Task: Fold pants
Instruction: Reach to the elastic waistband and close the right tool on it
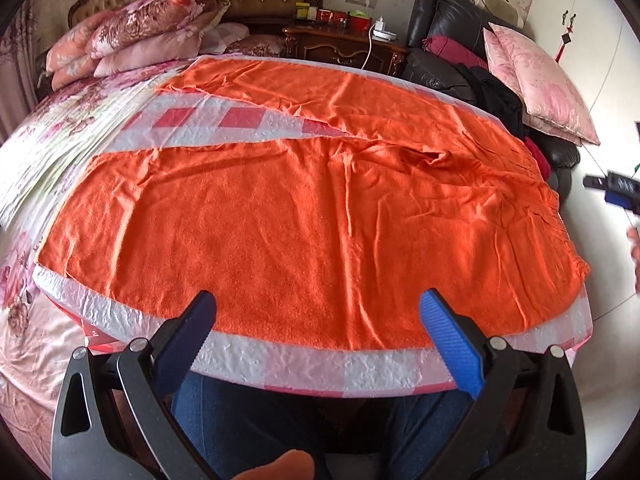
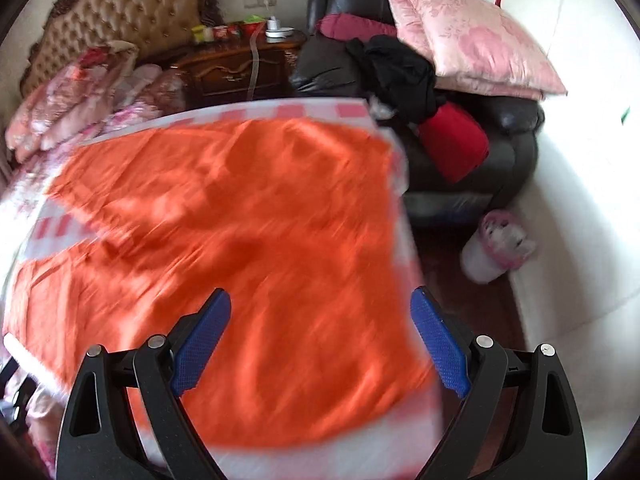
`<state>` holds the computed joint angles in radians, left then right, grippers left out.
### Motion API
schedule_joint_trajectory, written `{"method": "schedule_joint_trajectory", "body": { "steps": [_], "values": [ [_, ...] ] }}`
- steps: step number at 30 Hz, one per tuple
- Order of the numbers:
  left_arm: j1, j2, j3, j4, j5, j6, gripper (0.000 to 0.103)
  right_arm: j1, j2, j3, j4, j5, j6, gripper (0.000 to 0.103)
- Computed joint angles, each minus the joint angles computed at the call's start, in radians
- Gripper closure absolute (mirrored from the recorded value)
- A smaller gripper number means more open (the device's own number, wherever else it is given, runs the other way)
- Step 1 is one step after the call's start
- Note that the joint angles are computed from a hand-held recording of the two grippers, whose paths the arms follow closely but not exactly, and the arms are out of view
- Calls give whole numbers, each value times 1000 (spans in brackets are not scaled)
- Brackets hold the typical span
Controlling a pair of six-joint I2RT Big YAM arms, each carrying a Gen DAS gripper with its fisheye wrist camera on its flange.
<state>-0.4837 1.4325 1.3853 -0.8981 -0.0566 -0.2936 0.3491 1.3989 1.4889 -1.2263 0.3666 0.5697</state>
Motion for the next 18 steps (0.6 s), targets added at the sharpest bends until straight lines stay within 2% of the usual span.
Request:
{"method": "schedule_joint_trajectory", "body": {
  "steps": [3,5,6,8,11,18],
  "values": [
    [21,11,-4,7,15,-8,2,-138,161,164,-27,-123,-140,14],
    [39,18,-1,-1,29,-20,2,-185,268,278,-48,-157,-226,16],
    [51,22,4,-10,40,-23,2,-210,336,354,-54,-179,-269,19],
    [72,26,11,-27,54,-26,2,-229,415,439,-62,-188,-303,28],
    [97,32,22,-61,35,-24,2,-250,555,596,-109,-210,-345,34],
    [144,90,88,-120,10,-25,2,-267,778,863,-237,-259,-417,35]
  ]
}}
